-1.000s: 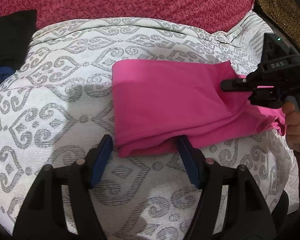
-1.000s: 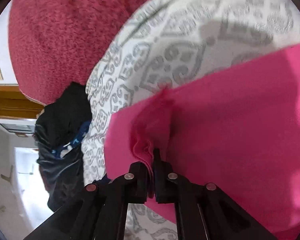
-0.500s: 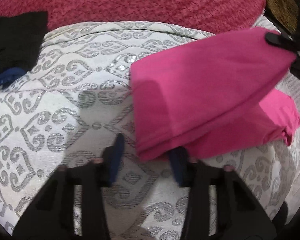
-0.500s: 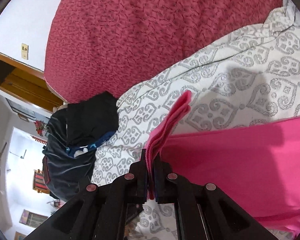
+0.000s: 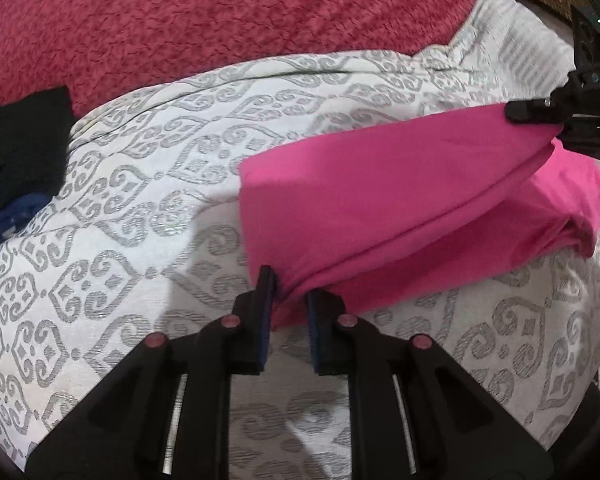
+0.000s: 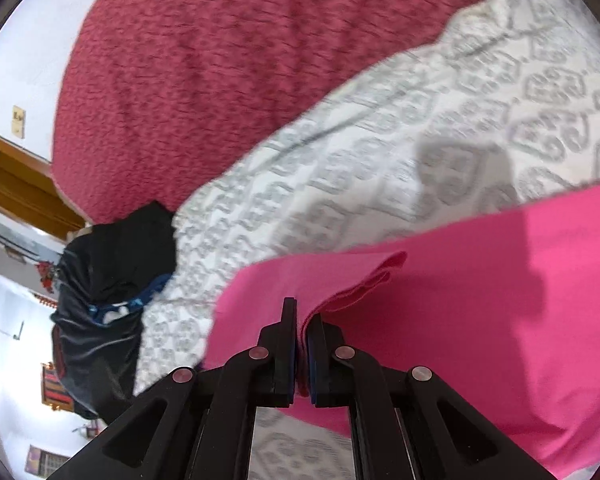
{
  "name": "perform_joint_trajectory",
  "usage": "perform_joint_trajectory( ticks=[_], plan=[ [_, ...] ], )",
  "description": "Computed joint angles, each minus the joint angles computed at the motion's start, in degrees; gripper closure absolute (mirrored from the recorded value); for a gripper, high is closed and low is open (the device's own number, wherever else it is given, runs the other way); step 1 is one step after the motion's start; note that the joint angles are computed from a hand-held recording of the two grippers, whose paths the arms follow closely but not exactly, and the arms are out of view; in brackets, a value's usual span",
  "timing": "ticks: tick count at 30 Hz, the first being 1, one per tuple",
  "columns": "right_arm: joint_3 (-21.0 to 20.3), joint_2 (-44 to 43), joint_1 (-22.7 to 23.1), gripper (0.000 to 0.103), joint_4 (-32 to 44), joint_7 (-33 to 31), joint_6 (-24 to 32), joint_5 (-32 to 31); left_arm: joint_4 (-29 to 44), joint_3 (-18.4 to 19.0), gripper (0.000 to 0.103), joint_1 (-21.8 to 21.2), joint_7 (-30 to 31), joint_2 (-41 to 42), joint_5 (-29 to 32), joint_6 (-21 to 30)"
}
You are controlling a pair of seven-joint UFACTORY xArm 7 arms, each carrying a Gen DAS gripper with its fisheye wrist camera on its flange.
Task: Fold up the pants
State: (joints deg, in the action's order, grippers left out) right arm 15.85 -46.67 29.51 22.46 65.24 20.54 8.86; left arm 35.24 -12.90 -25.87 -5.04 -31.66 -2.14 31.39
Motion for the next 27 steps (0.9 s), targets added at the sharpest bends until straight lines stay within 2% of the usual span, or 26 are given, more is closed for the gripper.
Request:
perform_joint_trajectory(
  ticks=[4,9,12,16,18,20,22,24,27],
  plan=[
    [-1.19,-0.99,2.03,0.100,-4.09,0.33,-0.90,1.73,0.42,-2.16,0.086,0.84,-1.12,0.29,2.74,0.94],
    [-2.04,-1.85,3.41,0.100,-6.18,0.53,-2.72,2.55,0.60,-1.50,0.086,-0.05,-0.76,-0.04,2.87,2.01],
    [0.30,-4.61,1.31,0.100,-5.51,1.60,-1.34,0.55,0.35,0.05,0.086,-1.57,0.98,-0.87,0.89,2.25],
    [3.98,-8.56,-2.00,0.099,-3.94,0.89,-0.04,-4.81,-0.23,0.15,0.086,-2.21,2.34,-1.19,-0.37,2.43],
    [3.88,-7.67,-1.97,0.099,-3.29,0.48,4.09,-5.47,-0.27,-0.25,0.086,-1.99,2.11,-0.56,-0.49,2.37],
    [2.40,-5.11,-0.68,0.099,-3.91,1.26,7.38,-3.56,-0.31,-0.72,0.086,-1.87,1.77,-0.52,-0.32,2.14],
    [0.47,-3.61,1.73,0.099,-6.56,1.91,5.82,-0.55,-0.39,-0.78,0.086,-1.93,1.91,-0.61,-0.15,2.14],
    [1.22,-4.81,2.04,0.098,-8.79,3.59,3.13,0.06,-0.57,-0.37,0.086,-2.24,2.49,-0.80,-0.42,2.10],
    [1.33,-5.39,1.71,0.098,-8.24,4.55,4.34,-0.75,-0.41,-0.01,0.086,-2.36,2.94,-0.69,-0.95,2.34]
  ],
)
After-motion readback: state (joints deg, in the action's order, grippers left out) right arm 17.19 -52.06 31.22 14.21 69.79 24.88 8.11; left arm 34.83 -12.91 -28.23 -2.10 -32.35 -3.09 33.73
